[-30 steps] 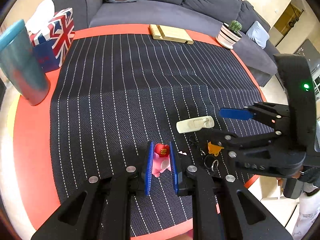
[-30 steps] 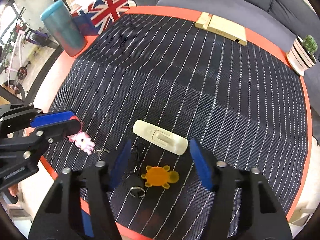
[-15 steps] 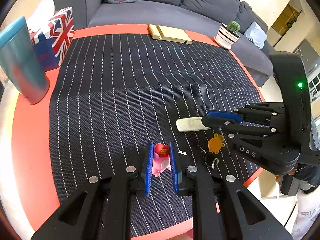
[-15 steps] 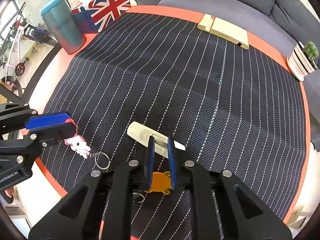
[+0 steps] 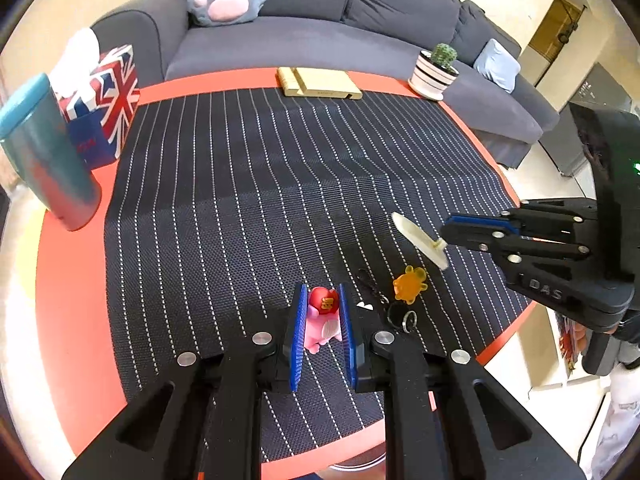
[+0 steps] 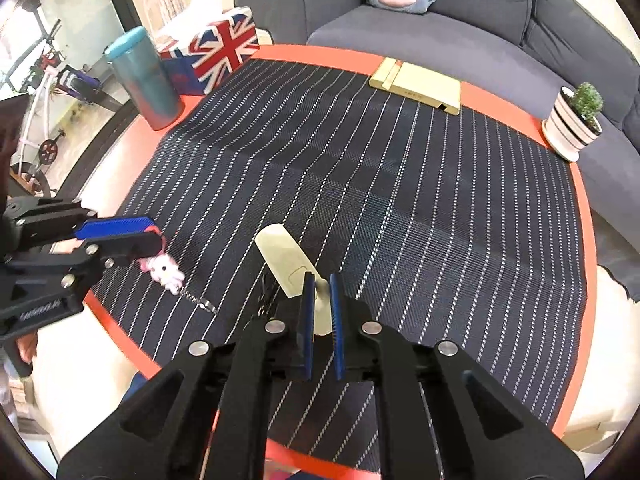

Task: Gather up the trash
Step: 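Grasp the white plastic clip with the right tool while the left tool holds the keychain, then release the white clip into the wastebasket with the right tool while the left tool holds the pink keychain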

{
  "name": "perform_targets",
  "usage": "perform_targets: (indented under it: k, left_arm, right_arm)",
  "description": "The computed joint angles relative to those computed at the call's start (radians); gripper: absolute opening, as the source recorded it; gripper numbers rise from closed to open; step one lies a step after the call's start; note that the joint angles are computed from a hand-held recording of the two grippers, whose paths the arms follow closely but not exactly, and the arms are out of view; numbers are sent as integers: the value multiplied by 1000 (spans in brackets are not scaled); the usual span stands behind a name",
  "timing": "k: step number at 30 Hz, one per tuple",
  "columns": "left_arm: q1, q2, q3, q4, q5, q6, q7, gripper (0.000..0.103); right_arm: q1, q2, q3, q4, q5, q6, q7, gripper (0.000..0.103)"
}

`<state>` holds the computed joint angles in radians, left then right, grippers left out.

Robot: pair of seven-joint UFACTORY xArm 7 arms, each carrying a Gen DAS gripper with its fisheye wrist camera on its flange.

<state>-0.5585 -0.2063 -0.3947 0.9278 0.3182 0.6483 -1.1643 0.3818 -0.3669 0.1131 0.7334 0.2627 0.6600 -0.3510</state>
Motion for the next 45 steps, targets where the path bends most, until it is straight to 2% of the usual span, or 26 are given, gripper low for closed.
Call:
perform_targets:
  k: [11, 18, 26, 35, 45]
  left_arm:
    - [-13, -53, -39, 16, 32, 38, -9, 16]
    - [-27, -80, -87, 22, 63, 50, -33, 16]
    - [-60, -106, -132, -8, 64, 45, -67, 16]
    - [-96, -124, -198, -42, 90, 45, -159, 16]
    - [-144, -106, -225, -75, 103, 23, -259, 16]
  right_arm:
    - [37, -230, -55, -108, 58, 80, -110, 7]
    - [63, -395, -69, -184, 80, 143, -149, 7]
    - [84, -573, -75, -278, 84, 220, -159, 7]
    - [83, -770, -97, -395, 92, 327, -147, 7]
    - [93, -915, -101, -515, 124, 423, -118, 7]
